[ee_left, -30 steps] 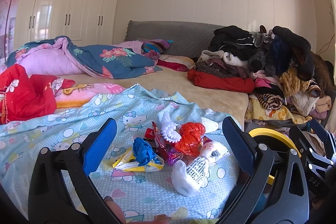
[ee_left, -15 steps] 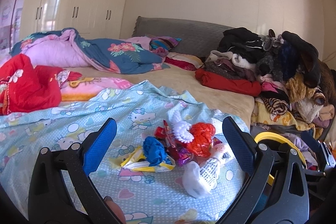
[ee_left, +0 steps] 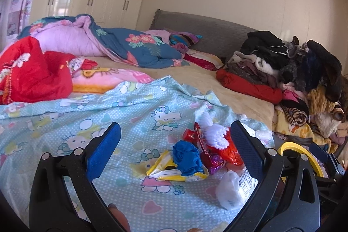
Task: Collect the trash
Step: 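Grasp the blue glove with the left tool while the right tool grasps the white barcode bag, then carry the blue glove and white bag to the yellow-rimmed bin and release both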
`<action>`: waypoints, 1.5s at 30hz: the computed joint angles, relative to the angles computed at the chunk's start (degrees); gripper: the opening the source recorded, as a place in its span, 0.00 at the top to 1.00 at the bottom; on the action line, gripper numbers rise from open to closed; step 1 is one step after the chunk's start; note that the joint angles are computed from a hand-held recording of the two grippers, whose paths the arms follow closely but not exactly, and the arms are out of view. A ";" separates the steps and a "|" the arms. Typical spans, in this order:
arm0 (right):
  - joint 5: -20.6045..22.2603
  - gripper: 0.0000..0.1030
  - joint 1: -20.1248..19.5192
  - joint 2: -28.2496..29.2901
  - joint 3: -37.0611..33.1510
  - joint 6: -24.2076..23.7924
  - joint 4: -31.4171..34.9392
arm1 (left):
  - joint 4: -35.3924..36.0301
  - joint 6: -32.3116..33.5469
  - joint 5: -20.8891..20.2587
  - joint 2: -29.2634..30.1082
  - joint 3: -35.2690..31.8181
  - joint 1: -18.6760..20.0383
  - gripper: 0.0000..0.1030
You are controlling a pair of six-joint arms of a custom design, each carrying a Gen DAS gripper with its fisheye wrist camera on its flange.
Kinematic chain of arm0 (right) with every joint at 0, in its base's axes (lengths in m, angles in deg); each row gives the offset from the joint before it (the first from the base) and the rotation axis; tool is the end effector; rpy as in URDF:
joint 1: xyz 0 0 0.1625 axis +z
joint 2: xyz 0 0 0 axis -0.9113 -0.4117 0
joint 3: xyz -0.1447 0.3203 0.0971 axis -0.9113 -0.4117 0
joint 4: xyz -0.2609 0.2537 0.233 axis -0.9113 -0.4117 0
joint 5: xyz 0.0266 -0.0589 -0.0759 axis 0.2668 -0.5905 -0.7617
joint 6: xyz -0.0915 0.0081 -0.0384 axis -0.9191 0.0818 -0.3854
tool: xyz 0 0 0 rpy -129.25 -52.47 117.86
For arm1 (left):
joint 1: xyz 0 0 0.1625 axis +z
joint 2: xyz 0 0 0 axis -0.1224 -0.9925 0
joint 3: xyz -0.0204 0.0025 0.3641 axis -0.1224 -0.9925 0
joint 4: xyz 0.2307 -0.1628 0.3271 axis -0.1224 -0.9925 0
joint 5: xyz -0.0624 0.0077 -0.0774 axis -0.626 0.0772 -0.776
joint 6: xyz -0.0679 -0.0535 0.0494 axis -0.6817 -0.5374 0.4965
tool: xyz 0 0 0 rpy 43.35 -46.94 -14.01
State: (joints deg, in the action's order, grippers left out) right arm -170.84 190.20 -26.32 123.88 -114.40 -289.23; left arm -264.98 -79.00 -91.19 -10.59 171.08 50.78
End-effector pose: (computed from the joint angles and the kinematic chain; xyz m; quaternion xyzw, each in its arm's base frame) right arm 0.3748 -0.4326 0.0923 0.2491 -0.7808 0.4896 0.2974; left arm -0.1486 -0.4335 0.3418 0.1743 0.8108 -0.5160 0.2141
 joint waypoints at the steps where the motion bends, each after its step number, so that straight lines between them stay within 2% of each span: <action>1: -0.19 0.06 -0.24 -0.03 -0.20 0.15 0.66 | 0.00 0.16 -1.04 0.16 -0.22 0.68 0.10; 7: -1.70 0.06 -3.21 -1.21 -1.20 2.97 8.32 | 1.81 0.57 -7.73 2.82 -2.43 4.24 0.10; 11: -1.13 0.06 -5.36 -2.88 -1.44 6.35 13.87 | 3.81 0.73 -9.70 5.83 -3.99 5.40 0.10; 15: 0.92 0.06 -7.36 -4.89 -1.92 11.97 22.67 | 7.37 -1.16 -10.66 8.19 -5.74 6.83 0.10; 18: 1.70 0.06 -8.16 -4.71 -3.20 12.29 26.72 | 8.93 -2.22 -11.75 9.07 -6.31 7.80 0.11; 23: 3.48 0.06 -9.53 -4.22 -5.10 13.52 33.35 | 11.46 -3.26 -12.65 10.45 -7.67 9.02 0.22; 29: 8.16 0.15 -11.33 -4.45 -6.84 18.88 42.64 | 15.06 -5.65 -13.19 12.05 -9.33 10.34 0.37; 31: 9.39 0.18 -11.50 -4.32 -7.09 19.28 43.64 | 15.86 -6.21 -13.47 12.36 -9.61 10.71 0.41; 33: 10.74 0.26 -11.73 -4.46 -7.31 19.69 44.94 | 16.55 -6.32 -13.91 12.52 -9.77 10.96 0.45; 37: 12.37 0.31 -11.91 -4.62 -7.23 20.46 46.06 | 17.49 -7.02 -14.17 12.71 -10.00 11.24 0.60; 41: 14.27 0.36 -12.44 -5.87 -5.85 21.50 45.61 | 18.50 -7.55 -14.09 12.75 -10.24 11.24 0.80; 45: 16.22 0.39 -12.90 -7.77 -3.57 23.00 44.65 | 19.23 -8.65 -14.57 11.84 -9.82 10.92 0.85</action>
